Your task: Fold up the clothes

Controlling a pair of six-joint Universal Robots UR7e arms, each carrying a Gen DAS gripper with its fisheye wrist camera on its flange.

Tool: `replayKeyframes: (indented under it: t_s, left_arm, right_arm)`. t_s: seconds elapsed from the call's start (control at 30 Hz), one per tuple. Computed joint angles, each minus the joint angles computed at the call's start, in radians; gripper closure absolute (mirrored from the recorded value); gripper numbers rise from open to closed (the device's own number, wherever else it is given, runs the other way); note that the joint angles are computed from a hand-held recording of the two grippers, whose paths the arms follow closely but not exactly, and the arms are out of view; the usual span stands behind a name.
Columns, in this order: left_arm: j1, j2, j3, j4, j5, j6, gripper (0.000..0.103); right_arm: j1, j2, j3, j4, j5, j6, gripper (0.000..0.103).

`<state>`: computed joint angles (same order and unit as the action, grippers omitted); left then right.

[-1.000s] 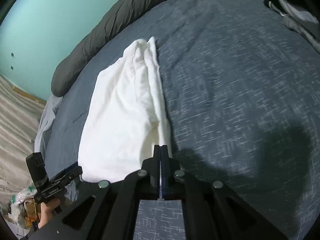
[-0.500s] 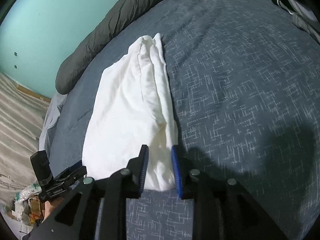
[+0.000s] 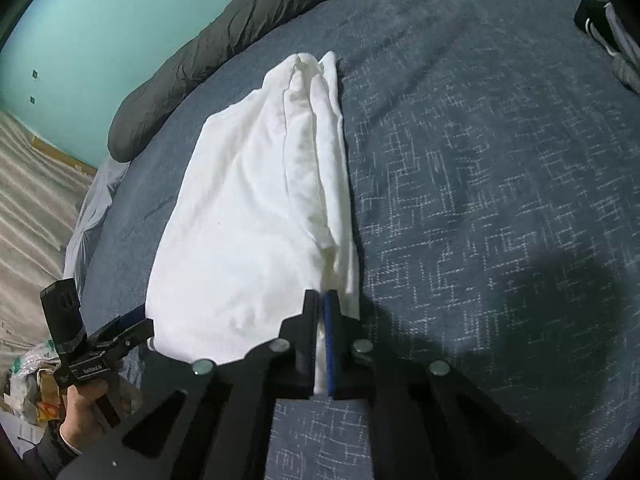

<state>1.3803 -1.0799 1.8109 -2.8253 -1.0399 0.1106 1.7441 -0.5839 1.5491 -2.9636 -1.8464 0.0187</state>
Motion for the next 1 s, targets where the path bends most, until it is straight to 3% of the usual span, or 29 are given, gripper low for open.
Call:
replayKeyframes:
  t_s: [0.3, 0.4, 0.53, 0.9, 1.0]
  left_arm:
    - [-0.003, 0.001, 0.002, 0.001, 0.005, -0.006, 0.002]
    - [-0.004, -0.003, 0.007, 0.002, 0.006, -0.009, 0.002]
    - [-0.004, -0.007, 0.01, 0.003, 0.004, -0.011, 0.002]
    - [-0.007, -0.01, 0.023, -0.008, 0.01, -0.019, 0.002]
    - [-0.005, -0.01, 0.02, -0.005, 0.007, -0.017, 0.002]
  right_arm:
    - [-0.002, -0.025, 0.035, -0.063, 0.002, 0.023, 0.102]
    - [-0.019, -0.027, 0.03, -0.042, 0.067, 0.056, 0.101]
    - [-0.02, -0.042, 0.042, -0.013, 0.048, 0.095, 0.098]
    - [-0.017, -0.057, 0.102, -0.019, 0.051, 0.049, 0.096]
    - [-0.005, -0.048, 0.101, -0.028, 0.019, 0.016, 0.097]
